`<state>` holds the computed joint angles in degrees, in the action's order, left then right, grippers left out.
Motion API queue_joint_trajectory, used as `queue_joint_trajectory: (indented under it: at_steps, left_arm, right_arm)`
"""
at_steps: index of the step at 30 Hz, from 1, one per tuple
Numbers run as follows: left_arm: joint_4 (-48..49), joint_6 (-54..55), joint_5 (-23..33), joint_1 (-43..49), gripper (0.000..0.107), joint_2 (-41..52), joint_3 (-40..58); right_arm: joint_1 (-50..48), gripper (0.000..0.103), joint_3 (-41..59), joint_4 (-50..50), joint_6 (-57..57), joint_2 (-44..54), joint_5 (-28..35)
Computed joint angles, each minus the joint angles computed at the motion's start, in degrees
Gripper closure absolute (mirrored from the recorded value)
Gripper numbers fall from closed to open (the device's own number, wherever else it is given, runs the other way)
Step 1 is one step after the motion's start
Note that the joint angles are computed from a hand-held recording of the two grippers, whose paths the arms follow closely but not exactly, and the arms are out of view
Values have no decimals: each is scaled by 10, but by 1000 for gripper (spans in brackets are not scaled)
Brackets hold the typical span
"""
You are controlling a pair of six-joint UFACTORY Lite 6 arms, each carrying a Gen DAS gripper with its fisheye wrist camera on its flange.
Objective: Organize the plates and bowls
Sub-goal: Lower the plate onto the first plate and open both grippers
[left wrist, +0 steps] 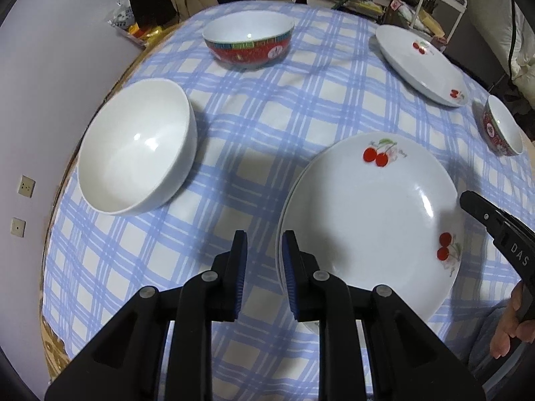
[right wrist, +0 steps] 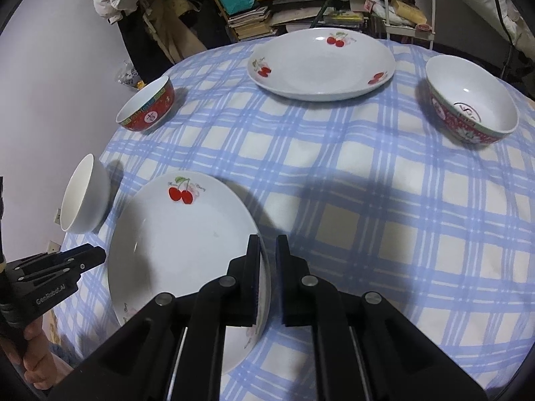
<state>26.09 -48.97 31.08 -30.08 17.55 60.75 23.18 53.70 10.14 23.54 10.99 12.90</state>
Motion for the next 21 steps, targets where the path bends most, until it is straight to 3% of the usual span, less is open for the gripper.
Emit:
queue_joint_trajectory:
  at_steps: [9, 15, 17, 19, 21]
  left_arm:
    - [37, -51, -23, 5, 84, -47, -20]
    - [63, -65, -11, -14, 77, -50, -13]
    - [81, -80, 1, -21, 73, -48, -5]
    - [90, -85, 5, -25, 69, -51, 4]
    - [101, -90, 11, -29, 62, -55, 13]
  right_arm:
    - [-37, 93, -28, -80, 95, -73, 7]
    - [-42, 92, -31, -160, 167, -118, 38]
    - [-36, 88, -26, -226, 226, -127, 60]
    - [-29, 71, -24, -308, 303, -138, 80]
    - [-24, 61, -19, -375, 361, -153, 99]
